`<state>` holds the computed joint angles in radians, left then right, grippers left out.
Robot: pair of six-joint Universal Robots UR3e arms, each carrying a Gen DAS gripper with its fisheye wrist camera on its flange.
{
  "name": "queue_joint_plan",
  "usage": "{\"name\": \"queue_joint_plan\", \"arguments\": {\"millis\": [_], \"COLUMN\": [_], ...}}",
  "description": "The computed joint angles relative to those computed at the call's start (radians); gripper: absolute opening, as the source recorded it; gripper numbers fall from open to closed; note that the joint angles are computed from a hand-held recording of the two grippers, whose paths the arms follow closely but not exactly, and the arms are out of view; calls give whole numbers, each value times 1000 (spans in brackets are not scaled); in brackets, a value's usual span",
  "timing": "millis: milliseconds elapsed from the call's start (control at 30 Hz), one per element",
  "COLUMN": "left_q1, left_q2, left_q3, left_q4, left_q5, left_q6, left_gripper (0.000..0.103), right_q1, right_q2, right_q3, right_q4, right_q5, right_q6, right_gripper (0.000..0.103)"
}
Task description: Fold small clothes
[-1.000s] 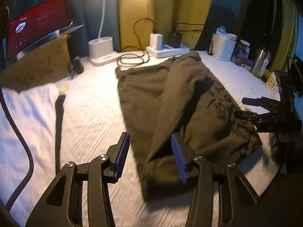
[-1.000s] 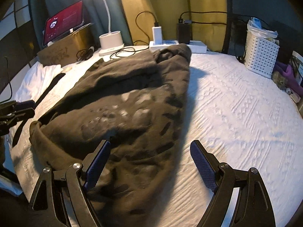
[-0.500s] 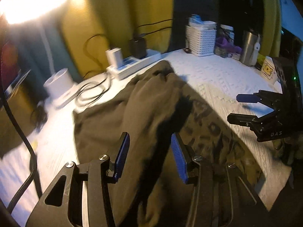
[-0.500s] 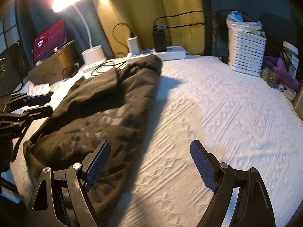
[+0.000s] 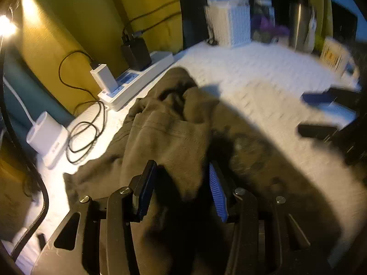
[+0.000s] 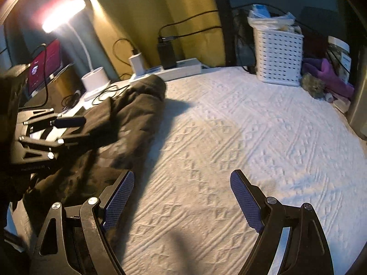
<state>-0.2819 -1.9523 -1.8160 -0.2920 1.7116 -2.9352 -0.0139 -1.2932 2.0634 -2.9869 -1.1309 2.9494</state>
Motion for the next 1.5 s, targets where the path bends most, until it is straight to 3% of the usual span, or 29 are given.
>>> {"name": "queue_joint_plan", "arguments": {"millis": [67, 100, 133, 300, 467, 600, 867, 1200, 1367, 1433, 1500], "left_q1": [19, 31, 43, 144, 252, 374, 543, 647, 668, 652, 650], "left_q2": [3, 16, 31, 157, 241, 294, 284, 201, 259, 269, 305], "left_q3": [-17, -33, -47, -168, -255, -331, -382, -389, -412, -400, -423], "left_q4": [16, 25, 32, 104, 146, 180, 198, 173, 157, 158, 184], "left_q5": [-16, -29, -40, -140, -212, -321, -476, -532, -548, -508, -495], "left_q6": [8, 5, 4, -18, -8, -1, 34, 27, 9, -12, -21], "left_gripper": [38, 18, 13, 9, 9, 8, 8, 5, 10, 28, 36], "right_q1": [-1, 1, 4, 28, 71, 129, 234, 331, 326, 326, 327], "right_q2": [3, 4, 7, 33, 55, 80, 189, 393, 411, 408, 396], "right_q3": [-6, -9, -17, -82, -156, -233, -433, -715, -735, -736, -724], "right_q4": [8, 12, 19, 51, 66, 115, 214, 371, 389, 392, 388], "right_q5": [-2, -4, -6, -25, -36, -71, -124, -222, -210, -212, -212], "right_q6": [-1, -5, -10, -13, 5, 26, 59, 99, 103, 105, 108], "right_gripper": [87, 87, 87, 87, 87, 87, 87, 87, 87, 87, 87]}}
